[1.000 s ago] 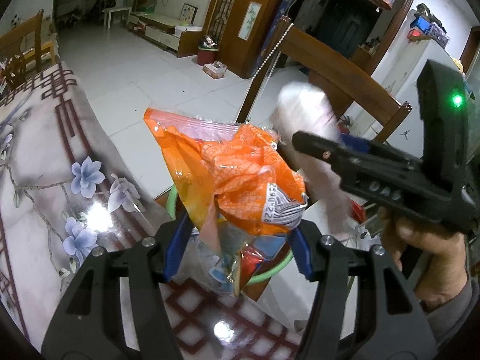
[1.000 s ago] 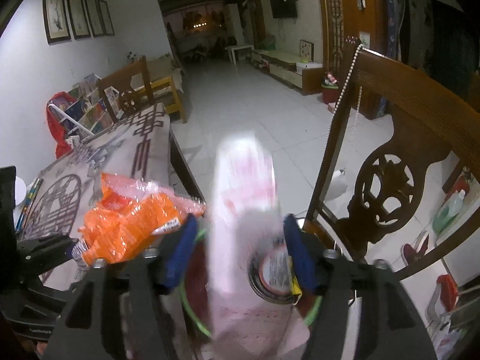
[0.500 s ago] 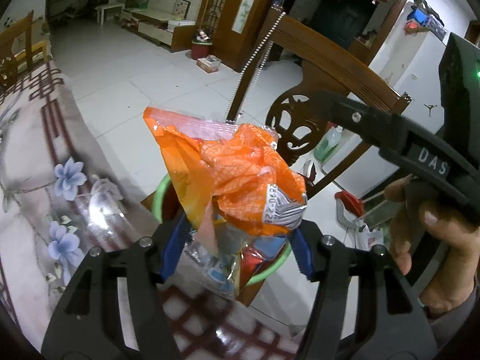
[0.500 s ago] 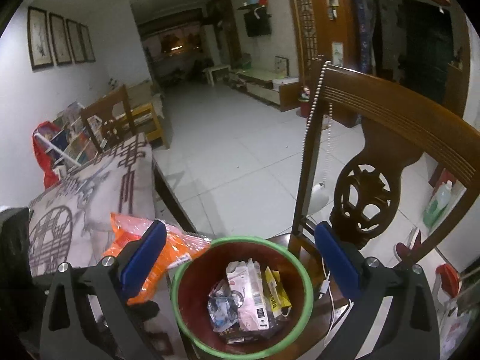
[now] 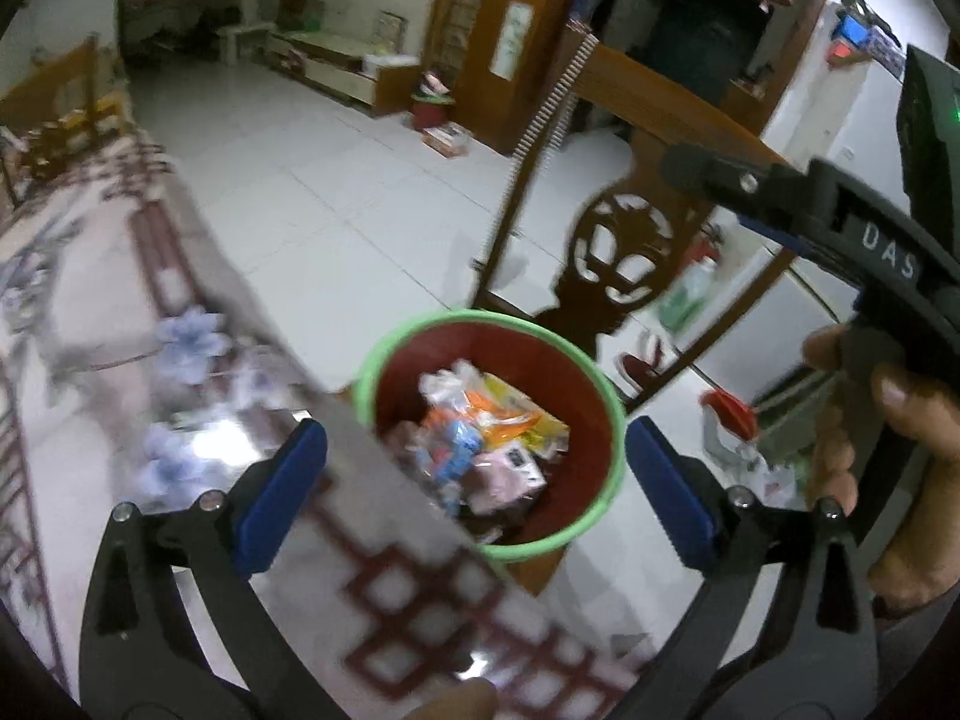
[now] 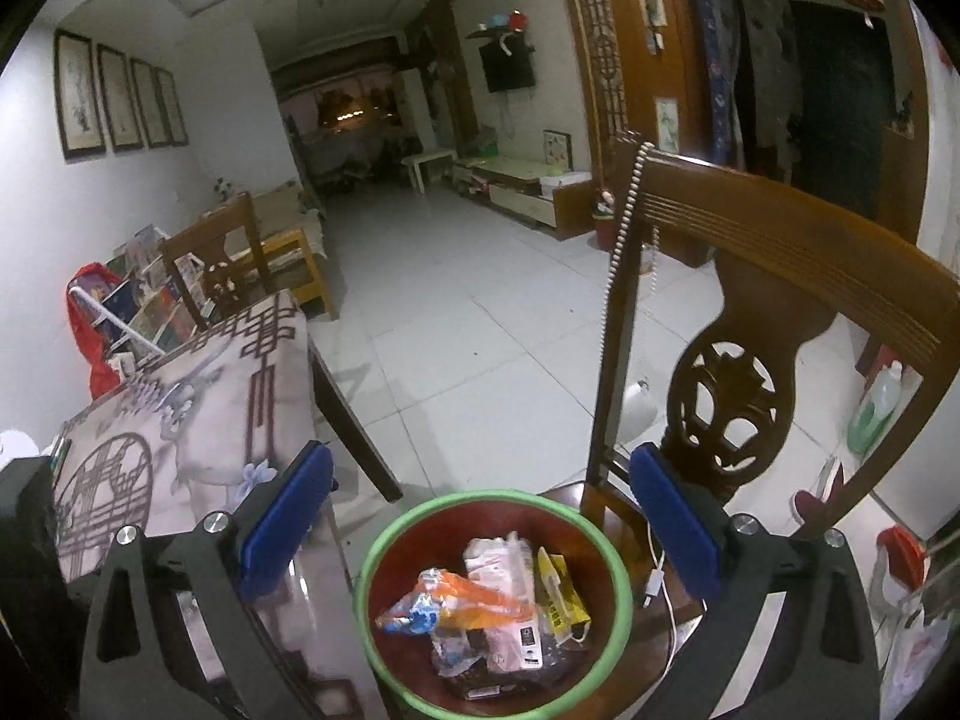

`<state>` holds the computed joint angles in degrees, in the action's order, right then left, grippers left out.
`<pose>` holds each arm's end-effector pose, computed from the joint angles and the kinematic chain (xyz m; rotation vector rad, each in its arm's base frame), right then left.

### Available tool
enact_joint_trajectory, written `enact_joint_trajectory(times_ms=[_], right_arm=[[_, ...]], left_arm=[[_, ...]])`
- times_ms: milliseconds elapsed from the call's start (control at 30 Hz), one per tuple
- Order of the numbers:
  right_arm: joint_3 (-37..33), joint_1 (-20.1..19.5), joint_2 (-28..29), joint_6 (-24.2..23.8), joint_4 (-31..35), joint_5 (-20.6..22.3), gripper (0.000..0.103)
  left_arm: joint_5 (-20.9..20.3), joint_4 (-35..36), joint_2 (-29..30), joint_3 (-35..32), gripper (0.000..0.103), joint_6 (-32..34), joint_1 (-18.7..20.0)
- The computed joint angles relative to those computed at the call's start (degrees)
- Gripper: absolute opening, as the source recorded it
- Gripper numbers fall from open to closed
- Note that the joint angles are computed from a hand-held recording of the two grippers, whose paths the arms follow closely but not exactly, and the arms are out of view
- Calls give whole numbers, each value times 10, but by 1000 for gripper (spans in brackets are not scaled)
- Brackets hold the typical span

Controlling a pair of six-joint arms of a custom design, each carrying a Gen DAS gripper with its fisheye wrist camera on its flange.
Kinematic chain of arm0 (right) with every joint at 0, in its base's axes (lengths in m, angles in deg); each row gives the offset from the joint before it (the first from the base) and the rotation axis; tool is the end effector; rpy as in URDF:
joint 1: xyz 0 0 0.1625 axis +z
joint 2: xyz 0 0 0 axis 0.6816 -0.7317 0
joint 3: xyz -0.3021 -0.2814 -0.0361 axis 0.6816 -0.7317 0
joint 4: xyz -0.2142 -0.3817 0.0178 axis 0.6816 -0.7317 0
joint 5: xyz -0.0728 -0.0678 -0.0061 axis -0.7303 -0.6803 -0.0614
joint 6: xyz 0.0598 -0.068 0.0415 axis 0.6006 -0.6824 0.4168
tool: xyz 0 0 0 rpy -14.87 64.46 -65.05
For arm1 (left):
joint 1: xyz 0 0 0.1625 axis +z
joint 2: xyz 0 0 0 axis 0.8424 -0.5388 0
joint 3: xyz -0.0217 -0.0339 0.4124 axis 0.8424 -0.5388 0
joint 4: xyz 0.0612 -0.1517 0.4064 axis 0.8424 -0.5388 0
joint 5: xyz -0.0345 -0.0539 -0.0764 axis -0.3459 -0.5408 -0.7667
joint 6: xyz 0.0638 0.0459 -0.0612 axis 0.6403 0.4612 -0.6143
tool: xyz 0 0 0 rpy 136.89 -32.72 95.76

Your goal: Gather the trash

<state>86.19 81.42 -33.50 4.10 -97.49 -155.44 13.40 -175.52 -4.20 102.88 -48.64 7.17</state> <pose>0.4832 -0.5851 0.0486 0.5300 -2.3686 1.0926 -0.0597 -0.5530 0.3899 0.5935 2.5364 -0.7169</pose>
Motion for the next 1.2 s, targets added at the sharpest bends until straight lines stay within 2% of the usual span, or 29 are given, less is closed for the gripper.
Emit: enact_joint_trajectory(times_ms=[167, 300, 500, 600, 767, 933, 1033, 1200], right_arm=[[-24, 29, 29, -52, -13, -18, 96], [-35, 52, 47, -70, -26, -22, 96], [-57, 82, 78, -82, -33, -27, 96], [-69, 95, 94, -69, -37, -35, 96], [-90, 116, 124, -76, -26, -35, 96], [-87, 130, 136, -69, -36, -26, 96], [-90, 137, 144, -83, -41, -26, 96], [-91, 143, 149, -90, -44, -29, 96]], left_arm=[[62, -62, -65, 46, 97, 23, -12], [121, -102, -116, 67, 98, 43, -19], [174, -136, -183, 69, 98, 101, -18], [195, -168, -208, 75, 98, 141, -21], [205, -219, -246, 93, 98, 177, -18], [222, -251, -262, 107, 98, 175, -11], [219, -236, -272, 114, 98, 156, -3], [226, -253, -284, 125, 98, 176, -5]])
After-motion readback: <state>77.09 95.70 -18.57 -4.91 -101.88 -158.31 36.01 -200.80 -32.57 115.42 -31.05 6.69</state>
